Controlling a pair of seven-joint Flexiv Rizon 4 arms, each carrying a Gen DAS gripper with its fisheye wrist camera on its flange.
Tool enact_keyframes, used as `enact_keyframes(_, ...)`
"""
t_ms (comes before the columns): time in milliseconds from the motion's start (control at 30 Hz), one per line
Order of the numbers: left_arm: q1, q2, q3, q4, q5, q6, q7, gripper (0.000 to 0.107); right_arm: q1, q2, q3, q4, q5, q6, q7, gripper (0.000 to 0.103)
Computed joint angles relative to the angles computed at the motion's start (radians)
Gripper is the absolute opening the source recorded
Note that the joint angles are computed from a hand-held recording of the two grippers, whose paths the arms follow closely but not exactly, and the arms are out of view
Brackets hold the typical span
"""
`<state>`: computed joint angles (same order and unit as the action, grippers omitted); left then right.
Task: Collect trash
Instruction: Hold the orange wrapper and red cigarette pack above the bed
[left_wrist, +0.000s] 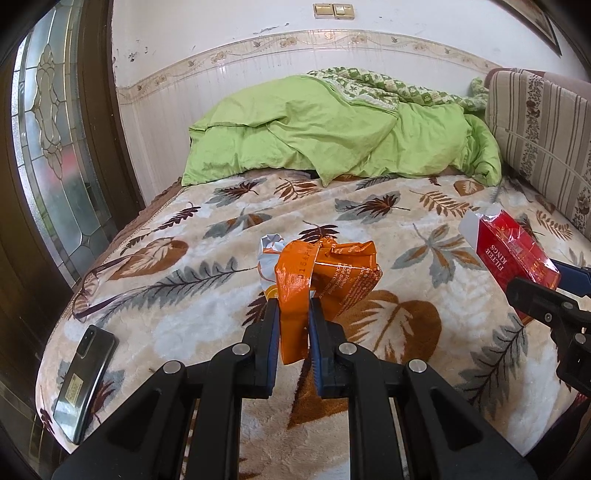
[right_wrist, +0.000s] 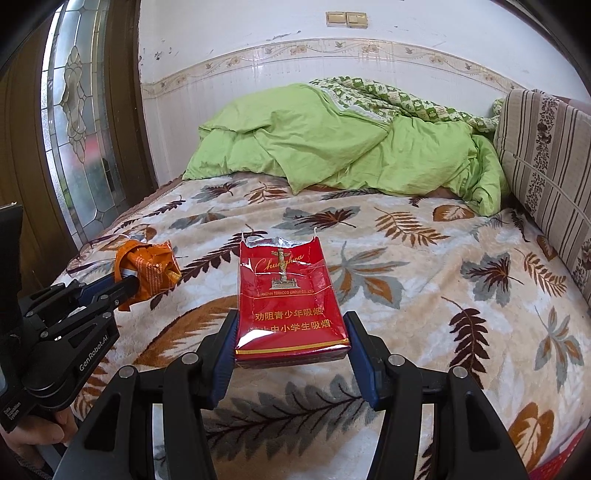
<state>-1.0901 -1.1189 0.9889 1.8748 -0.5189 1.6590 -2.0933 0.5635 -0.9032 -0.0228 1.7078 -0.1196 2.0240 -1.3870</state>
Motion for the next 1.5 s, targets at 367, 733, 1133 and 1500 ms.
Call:
enact_keyframes(367, 0.02, 0.002, -0.024, -0.012, 0.009, -0.002, -0.006, 0.014, 0.004, 0.002, -0.002, 0.0, 0.006, -0.001, 0.0, 0.059)
enact_keyframes(733, 0.025, 0.007, -0.029, -0.013, 0.02, -0.002, -0.014, 0.014, 0.002, 0.002, -0.001, 0.001, 0.004, -0.002, 0.0, 0.059)
enact_keyframes(1133, 0.033, 0.009, -0.046, -0.016, 0.019, 0.009, -0.013, 0.014, -0.001, 0.002, 0.0, 0.001, 0.003, 0.0, -0.001, 0.059)
enact_keyframes(1500, 0.05, 0.034, -0.087, -0.008, 0.004, 0.051, 0.029, 0.014, -0.004, 0.003, 0.002, 0.002, 0.001, -0.001, -0.001, 0.059)
